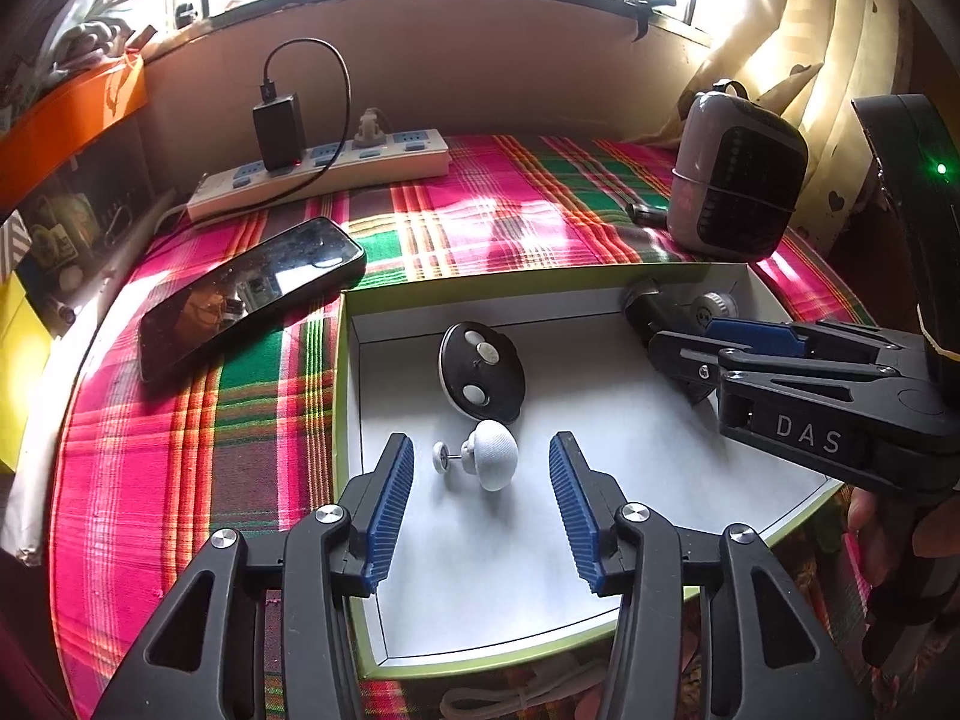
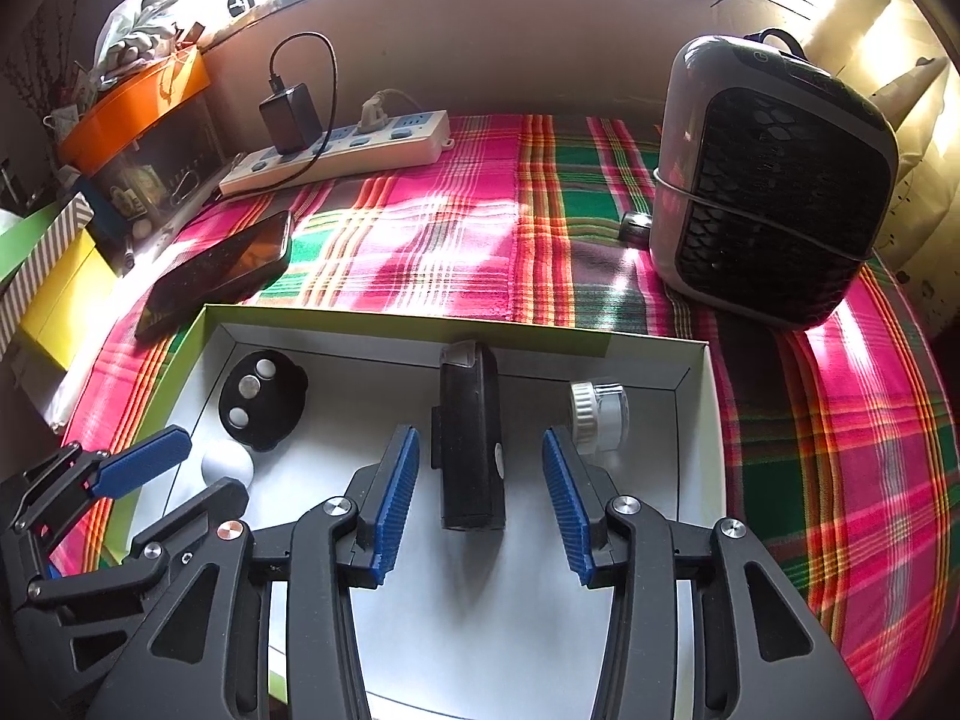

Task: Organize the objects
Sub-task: 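Open the left tool to release the knob while the right tool releases the black device, then withdraw both tools out of the box toward the objects in front of it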

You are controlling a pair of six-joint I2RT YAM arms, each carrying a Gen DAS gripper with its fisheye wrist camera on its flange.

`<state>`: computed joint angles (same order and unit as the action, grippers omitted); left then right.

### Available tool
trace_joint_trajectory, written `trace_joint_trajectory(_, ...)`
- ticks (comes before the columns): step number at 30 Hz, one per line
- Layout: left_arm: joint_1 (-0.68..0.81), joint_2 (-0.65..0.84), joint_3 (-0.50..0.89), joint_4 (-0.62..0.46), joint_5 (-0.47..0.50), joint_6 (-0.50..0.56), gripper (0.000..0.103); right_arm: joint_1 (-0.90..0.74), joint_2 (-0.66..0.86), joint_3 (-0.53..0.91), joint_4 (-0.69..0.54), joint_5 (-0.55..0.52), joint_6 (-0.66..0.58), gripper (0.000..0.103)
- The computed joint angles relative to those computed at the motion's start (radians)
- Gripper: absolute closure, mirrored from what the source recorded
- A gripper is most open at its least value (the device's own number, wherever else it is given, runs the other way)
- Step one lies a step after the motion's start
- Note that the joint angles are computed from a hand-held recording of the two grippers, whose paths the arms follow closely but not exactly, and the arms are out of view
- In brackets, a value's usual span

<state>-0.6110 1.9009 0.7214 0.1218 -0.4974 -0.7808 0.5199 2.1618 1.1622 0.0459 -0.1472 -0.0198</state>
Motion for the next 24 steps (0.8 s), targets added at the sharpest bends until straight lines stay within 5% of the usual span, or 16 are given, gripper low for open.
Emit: trace_joint_trajectory(24, -0.16, -0.142, -0.069, -0.123, -0.149, -0.171, 0.057, -0.005, -0.237, -0.292, 0.16, -0.002, 0.007, 0.058)
